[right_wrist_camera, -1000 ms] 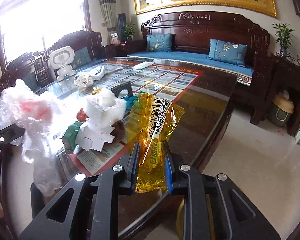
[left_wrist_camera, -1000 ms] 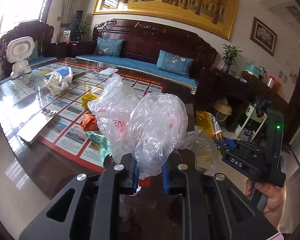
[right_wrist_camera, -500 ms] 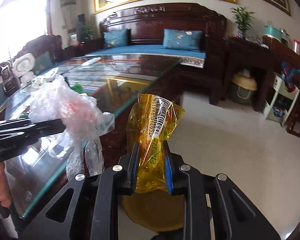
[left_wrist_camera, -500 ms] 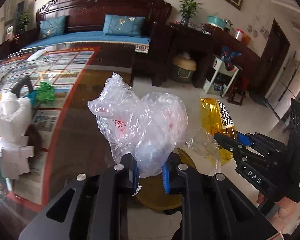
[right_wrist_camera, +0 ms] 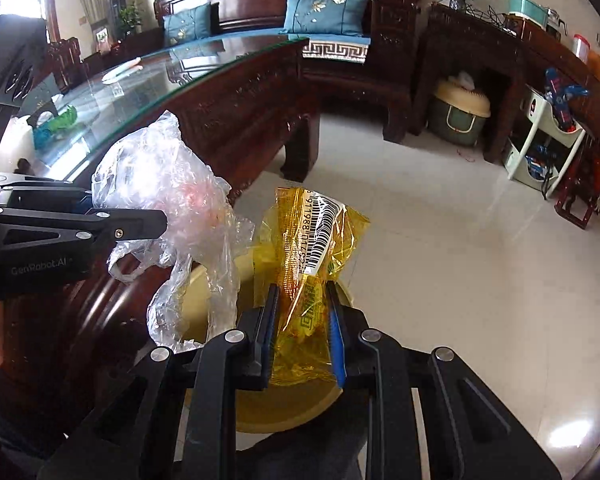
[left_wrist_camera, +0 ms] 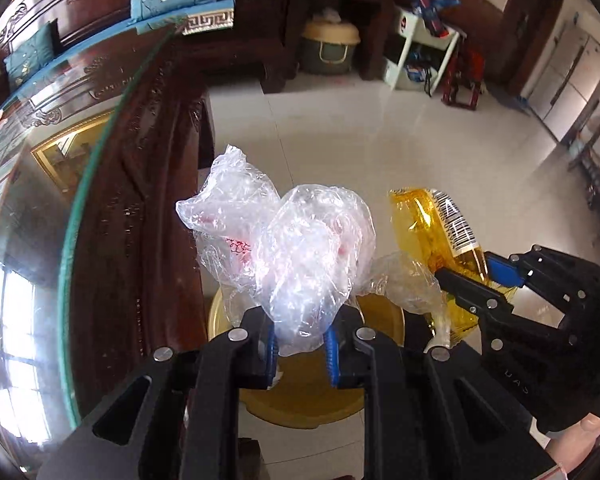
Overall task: Collect trash
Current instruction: 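Carry both held items over the yellow bucket beside the table, then open the left gripper and right gripper to drop items into the bucket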
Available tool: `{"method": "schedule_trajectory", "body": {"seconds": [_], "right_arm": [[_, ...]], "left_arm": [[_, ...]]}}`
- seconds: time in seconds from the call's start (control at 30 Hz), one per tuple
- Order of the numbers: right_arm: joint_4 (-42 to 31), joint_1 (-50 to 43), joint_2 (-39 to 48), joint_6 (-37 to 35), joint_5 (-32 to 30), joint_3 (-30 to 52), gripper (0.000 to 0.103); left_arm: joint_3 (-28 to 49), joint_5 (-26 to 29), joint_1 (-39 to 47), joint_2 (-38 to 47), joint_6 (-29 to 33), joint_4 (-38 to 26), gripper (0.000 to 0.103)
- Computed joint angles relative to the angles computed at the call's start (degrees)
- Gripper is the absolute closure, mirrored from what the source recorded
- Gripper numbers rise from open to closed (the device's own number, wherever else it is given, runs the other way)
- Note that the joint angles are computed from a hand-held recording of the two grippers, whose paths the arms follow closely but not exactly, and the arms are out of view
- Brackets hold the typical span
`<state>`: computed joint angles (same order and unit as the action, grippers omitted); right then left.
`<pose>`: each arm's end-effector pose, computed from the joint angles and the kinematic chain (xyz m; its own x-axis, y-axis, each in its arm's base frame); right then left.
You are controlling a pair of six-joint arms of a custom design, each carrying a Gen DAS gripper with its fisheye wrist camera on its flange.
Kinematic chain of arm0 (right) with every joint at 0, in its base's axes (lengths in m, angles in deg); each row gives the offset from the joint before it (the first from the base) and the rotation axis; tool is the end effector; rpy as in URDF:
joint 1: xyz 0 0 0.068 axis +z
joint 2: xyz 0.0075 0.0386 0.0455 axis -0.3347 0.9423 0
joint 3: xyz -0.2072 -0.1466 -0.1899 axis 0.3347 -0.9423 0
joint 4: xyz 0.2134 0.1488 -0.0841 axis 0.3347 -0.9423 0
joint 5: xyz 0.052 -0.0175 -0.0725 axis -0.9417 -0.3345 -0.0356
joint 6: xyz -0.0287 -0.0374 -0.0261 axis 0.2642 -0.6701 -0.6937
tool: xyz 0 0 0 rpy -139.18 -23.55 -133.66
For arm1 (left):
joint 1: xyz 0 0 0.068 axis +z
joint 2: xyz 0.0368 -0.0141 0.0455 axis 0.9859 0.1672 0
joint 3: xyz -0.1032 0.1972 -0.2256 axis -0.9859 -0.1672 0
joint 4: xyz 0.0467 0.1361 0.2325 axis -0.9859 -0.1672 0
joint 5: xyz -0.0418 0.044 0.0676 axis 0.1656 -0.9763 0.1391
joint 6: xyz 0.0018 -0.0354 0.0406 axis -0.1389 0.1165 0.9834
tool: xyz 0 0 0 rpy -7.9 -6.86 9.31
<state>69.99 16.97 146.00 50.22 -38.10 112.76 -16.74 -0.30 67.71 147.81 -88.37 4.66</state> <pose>0.2831 0.2035 0.1146 -0.7317 -0.2501 -0.6342 -0.3568 0.9331 0.0437 0.3057 -0.0727 0.1304 -0.8589 0.1995 -0.4718 0.2750 0.9566 -0.0960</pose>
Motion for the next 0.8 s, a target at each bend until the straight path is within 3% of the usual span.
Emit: {"method": "schedule_trajectory", "body": {"seconds": [0.17, 0.33, 0.8], "right_arm": [[1.5, -2.4, 2.4, -1.5, -1.5, -0.5, 0.081], [1.8, -3.7, 4.5, -1.9, -2.8, -0.2, 0.081], [-2.1, -2.0, 5.4, -5.1, -6.3, 2.6, 0.081]], "left_arm": [[5.0, 1.0, -0.5, 6.6, 0.3, -2.9, 0.079], [6.7, 0.5, -1.5, 10.4, 0.1, -2.1, 0.051], [4.3, -1.9, -0.3, 7.1, -0.3, -0.8, 0.044]]}}
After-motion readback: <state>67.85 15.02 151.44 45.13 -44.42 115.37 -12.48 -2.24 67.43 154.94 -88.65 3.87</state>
